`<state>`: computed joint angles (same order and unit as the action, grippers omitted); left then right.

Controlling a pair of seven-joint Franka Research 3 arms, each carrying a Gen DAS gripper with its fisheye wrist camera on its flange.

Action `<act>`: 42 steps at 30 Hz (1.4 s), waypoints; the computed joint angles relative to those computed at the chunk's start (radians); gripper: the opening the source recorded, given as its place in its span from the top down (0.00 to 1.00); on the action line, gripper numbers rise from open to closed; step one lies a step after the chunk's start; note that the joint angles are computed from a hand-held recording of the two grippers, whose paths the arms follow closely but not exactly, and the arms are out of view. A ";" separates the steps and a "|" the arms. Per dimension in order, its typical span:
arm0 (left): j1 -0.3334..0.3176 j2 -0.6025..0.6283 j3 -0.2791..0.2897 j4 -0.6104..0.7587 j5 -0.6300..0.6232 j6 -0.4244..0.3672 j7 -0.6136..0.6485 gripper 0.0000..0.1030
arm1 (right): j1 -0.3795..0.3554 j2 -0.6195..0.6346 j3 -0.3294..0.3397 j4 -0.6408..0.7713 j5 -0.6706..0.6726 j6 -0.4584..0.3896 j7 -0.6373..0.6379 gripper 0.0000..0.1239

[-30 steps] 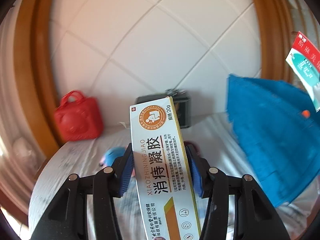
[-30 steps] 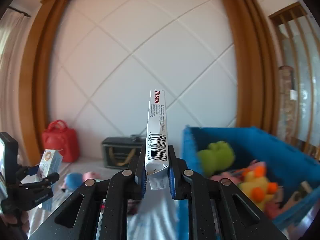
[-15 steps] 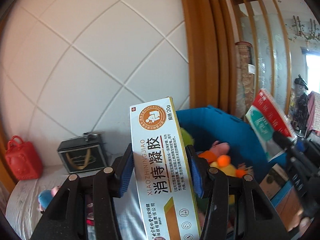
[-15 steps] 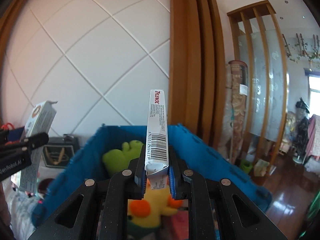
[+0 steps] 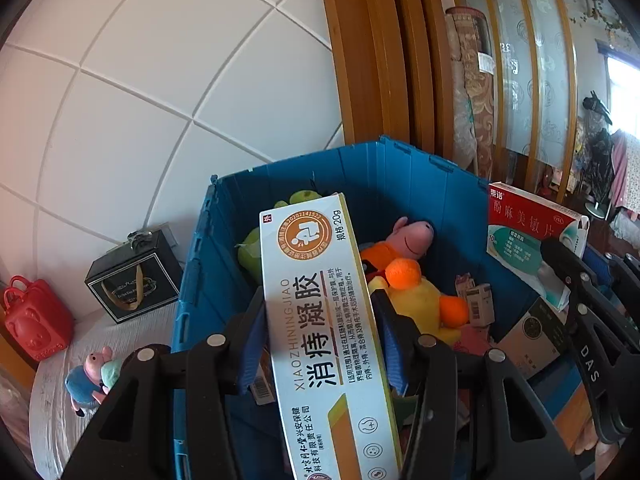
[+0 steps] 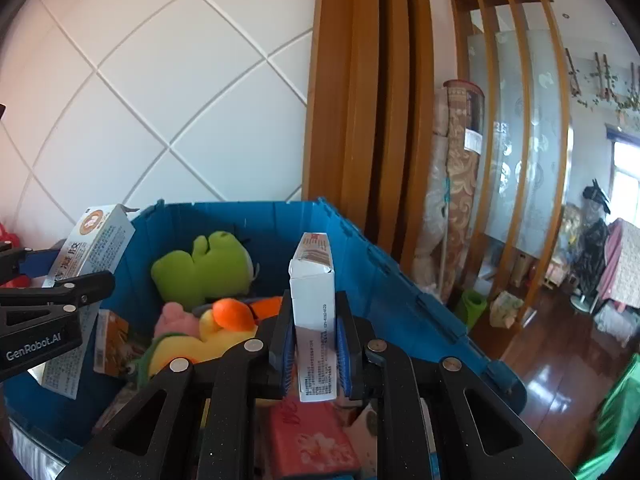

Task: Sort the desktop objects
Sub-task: 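Carry both boxes into blue crate and open both tools, then bring both open tools back to the pigs and beanie on the bed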

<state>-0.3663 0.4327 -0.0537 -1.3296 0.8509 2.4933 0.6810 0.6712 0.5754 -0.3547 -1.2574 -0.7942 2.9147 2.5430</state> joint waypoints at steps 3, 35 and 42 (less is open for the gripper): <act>-0.004 0.013 -0.008 0.016 -0.019 -0.029 0.029 0.52 | -0.024 0.005 0.030 0.005 0.038 -0.025 -0.048 0.86; 0.137 -0.386 -0.032 -0.497 0.393 0.159 -0.554 0.20 | 0.029 -0.089 0.056 -0.055 -0.282 0.034 0.177 0.17; 0.276 -0.516 -0.059 -0.674 0.307 0.194 -0.545 0.20 | 0.048 -0.041 0.104 0.026 -0.216 0.073 0.110 0.17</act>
